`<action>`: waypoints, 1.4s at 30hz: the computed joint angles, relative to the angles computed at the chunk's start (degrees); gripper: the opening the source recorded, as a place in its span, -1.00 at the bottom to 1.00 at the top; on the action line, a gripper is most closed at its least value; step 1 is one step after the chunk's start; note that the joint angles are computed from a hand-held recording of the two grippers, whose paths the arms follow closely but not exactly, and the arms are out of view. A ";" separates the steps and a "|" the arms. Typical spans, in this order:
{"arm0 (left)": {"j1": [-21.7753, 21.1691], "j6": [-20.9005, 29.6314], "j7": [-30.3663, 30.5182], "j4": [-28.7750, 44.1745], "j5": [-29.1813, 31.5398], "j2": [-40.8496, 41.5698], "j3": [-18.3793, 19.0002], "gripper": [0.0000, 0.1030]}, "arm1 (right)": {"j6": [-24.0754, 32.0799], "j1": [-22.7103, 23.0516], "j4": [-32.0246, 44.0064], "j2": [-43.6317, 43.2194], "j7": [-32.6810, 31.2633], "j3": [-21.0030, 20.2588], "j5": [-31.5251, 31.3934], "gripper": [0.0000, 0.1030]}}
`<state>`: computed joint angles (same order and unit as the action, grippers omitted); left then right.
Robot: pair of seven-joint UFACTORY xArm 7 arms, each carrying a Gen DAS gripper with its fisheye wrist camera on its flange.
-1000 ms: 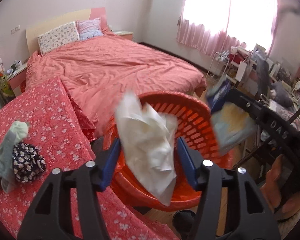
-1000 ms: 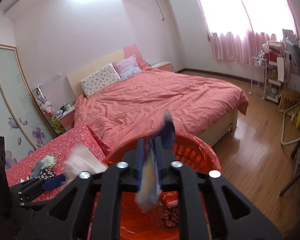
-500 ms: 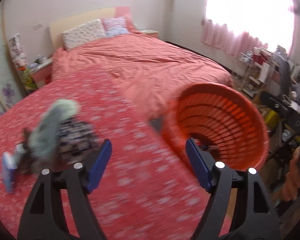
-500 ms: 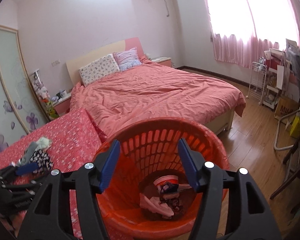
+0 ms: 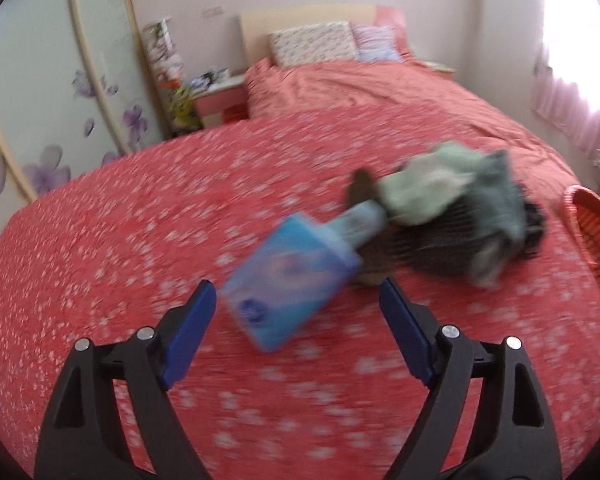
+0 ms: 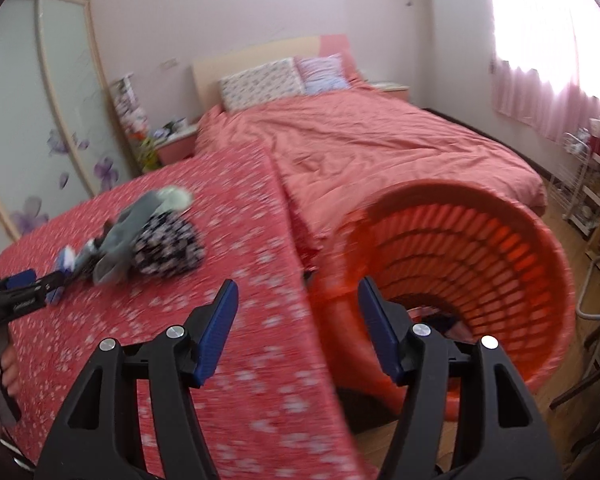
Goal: Collect trash
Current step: 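Grasp the blue tissue pack with the left tool while the right tool grasps the floral cloth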
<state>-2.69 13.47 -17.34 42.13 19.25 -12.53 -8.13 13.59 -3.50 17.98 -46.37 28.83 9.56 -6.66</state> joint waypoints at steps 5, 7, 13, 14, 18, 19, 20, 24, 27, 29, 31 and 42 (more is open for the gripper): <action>-0.88 0.26 5.00 1.85 -3.47 3.45 2.58 0.59 | -0.12 2.39 2.75 4.47 0.90 1.99 0.07 0.21; -0.52 0.99 4.50 3.71 -3.17 5.33 2.55 0.59 | -0.25 2.90 4.08 6.34 1.23 2.45 -0.16 0.21; -1.66 1.94 6.14 6.94 -6.87 9.02 4.19 0.20 | -1.10 4.44 7.69 12.08 2.50 3.81 -1.22 0.21; -1.52 2.15 6.11 7.06 -6.92 9.10 4.50 0.10 | -1.15 4.85 8.41 13.21 2.85 4.13 -1.27 0.21; -0.34 3.28 6.81 5.87 -6.84 7.61 5.50 0.08 | -2.28 5.24 11.32 17.27 3.63 4.04 -1.79 0.21; -0.03 3.31 6.25 5.18 -6.14 6.91 5.42 0.08 | -2.59 5.56 11.87 18.04 3.67 3.61 -1.71 0.21; 0.28 3.38 6.55 4.66 -6.26 6.40 5.68 0.07 | -2.93 5.62 12.78 19.18 3.98 3.46 -1.63 0.21; 1.40 3.85 8.38 4.41 -8.45 6.05 6.74 0.07 | -3.91 4.42 16.48 23.36 5.76 4.20 -2.79 0.17; 1.74 4.11 9.08 4.55 -9.65 6.10 6.80 0.08 | -2.68 4.32 20.28 27.89 6.71 4.12 -4.19 -0.05; 1.84 4.04 9.55 4.61 -10.22 6.15 6.78 0.09 | -1.21 5.24 21.62 29.73 6.68 3.32 -4.80 -0.43; 1.82 3.92 10.21 4.78 -11.00 6.37 6.84 0.08 | -1.03 7.38 20.66 29.21 5.91 1.24 -3.39 -0.82; 0.85 2.97 12.86 4.36 -14.67 6.51 6.71 0.07 | -4.39 15.52 9.39 15.86 -2.21 -4.89 5.13 -0.85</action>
<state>-1.84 16.44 -4.48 46.49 4.58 -6.02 -1.42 9.20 12.02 27.37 -30.51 26.62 4.68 -1.53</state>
